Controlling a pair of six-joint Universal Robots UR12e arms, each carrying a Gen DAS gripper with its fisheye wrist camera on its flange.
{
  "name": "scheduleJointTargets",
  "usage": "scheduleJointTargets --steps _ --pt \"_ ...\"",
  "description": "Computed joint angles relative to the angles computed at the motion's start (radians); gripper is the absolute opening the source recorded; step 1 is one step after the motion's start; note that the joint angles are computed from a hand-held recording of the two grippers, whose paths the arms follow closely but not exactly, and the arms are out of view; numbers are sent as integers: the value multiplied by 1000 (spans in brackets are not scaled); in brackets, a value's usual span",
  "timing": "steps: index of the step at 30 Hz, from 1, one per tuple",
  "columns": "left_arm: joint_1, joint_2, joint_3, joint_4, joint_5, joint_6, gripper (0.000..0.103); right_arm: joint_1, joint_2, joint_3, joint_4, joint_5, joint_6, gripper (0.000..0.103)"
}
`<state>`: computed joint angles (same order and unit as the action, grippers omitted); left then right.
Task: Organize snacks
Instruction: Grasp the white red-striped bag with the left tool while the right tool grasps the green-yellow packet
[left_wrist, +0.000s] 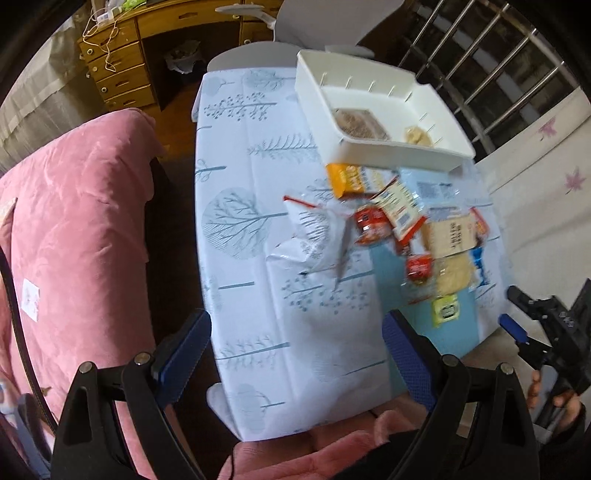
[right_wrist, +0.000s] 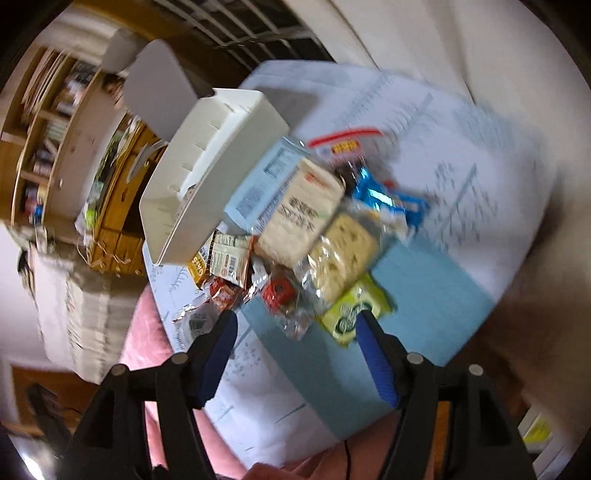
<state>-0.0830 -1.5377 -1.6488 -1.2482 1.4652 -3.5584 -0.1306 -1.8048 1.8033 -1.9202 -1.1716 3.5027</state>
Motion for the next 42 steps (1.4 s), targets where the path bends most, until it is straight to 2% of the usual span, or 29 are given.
scheduleJointTargets --steps 3,11,19,26,30,37,40,42 --pt "4 -8 -1 -9 -2 19 93 0 -3 9 27 2 56 75" --pt "1 -44 16 -31 11 56 94 9 24 15 93 -33 183 75" --pt "-10 -114 72 -88 30 87 95 -9 68 10 171 -27 317 75" --pt "-22 -182 118 -145 26 87 95 -17 105 -4 207 -29 392 75" --pt "-29 -223 148 -175 44 71 95 -20 131 -27 264 -39 385 71" --pt "-38 -277 193 -214 71 65 94 -20 159 -51 308 -49 360 67" --pt "-43 -294 208 -224 84 59 85 -8 174 -67 319 -63 356 64" --pt "-44 -306 217 -234 92 55 75 1 184 -77 328 -71 359 63"
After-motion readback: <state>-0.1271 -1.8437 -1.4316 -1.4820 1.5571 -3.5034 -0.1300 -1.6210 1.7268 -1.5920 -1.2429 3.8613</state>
